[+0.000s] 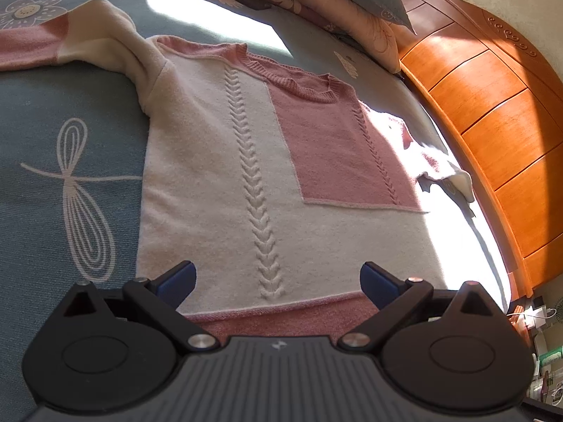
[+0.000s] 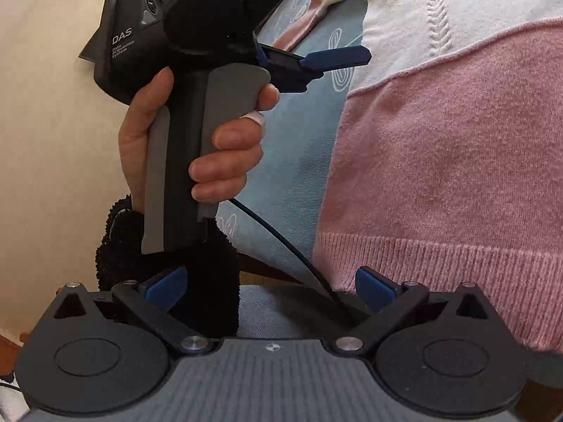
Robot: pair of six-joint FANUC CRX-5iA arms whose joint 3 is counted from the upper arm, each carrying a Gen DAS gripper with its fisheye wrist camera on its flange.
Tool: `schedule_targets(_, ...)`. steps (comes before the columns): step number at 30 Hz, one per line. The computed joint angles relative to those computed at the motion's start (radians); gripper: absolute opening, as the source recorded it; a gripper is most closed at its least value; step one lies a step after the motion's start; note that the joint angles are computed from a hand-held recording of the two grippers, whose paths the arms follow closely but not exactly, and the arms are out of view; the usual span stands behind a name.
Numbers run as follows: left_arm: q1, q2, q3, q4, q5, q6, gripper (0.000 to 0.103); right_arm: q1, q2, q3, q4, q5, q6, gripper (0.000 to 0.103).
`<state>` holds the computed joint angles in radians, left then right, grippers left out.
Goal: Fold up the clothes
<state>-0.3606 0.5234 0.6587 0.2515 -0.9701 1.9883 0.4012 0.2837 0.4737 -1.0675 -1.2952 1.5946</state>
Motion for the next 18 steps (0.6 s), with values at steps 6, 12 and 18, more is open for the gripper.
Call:
schedule_targets(6,-0.019,-0.011,-0.027,-0.039,0.083,0.028,0.099,-0.01,-0.149,-0.11,0.16,0.131,-0.015,0.103)
schedule_targets(12,-0.045,0.077,0.083,-0.069,0.039,0.012,0.099,0.073,-0.23,-0.229,0.58,0.376,-0.209,0.103)
schedule_targets(18,-0.087,0.109,0.158,-0.206,0.002,-0.017,0.102,0.128,-0.281,-0.361,0.694,0.494,-0.232,0.103)
